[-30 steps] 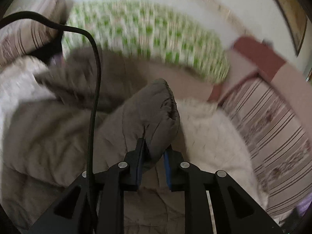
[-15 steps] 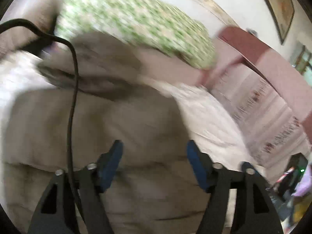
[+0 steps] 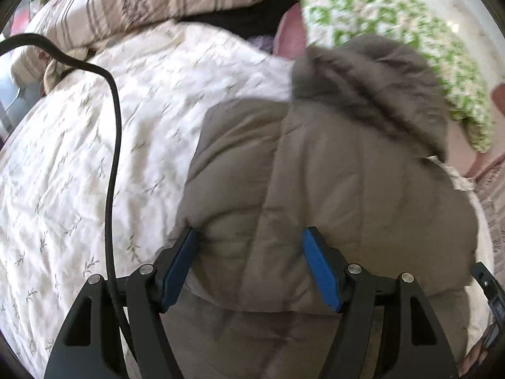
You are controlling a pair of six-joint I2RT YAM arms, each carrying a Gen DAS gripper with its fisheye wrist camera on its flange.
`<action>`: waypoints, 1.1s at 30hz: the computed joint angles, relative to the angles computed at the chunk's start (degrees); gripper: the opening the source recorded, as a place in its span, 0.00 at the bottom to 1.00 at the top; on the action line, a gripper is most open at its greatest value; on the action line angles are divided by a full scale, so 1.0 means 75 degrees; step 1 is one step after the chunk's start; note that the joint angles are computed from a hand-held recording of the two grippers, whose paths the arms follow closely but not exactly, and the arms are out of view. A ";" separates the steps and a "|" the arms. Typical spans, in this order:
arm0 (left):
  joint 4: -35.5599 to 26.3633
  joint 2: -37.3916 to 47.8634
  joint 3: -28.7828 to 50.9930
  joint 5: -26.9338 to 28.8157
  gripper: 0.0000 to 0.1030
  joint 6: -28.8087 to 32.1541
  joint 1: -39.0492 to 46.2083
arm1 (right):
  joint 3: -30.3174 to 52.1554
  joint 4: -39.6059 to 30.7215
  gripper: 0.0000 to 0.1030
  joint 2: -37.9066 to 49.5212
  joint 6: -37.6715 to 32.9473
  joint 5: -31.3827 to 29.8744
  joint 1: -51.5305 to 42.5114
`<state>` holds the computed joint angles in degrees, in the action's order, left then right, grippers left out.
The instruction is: Fold large clothes
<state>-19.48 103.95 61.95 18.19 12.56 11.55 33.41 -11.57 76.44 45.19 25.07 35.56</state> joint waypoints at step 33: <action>-0.2522 -0.5964 -0.5321 0.2300 0.72 0.7345 0.6869 | 0.0369 -0.4095 0.76 0.0878 0.7686 0.1407 0.7424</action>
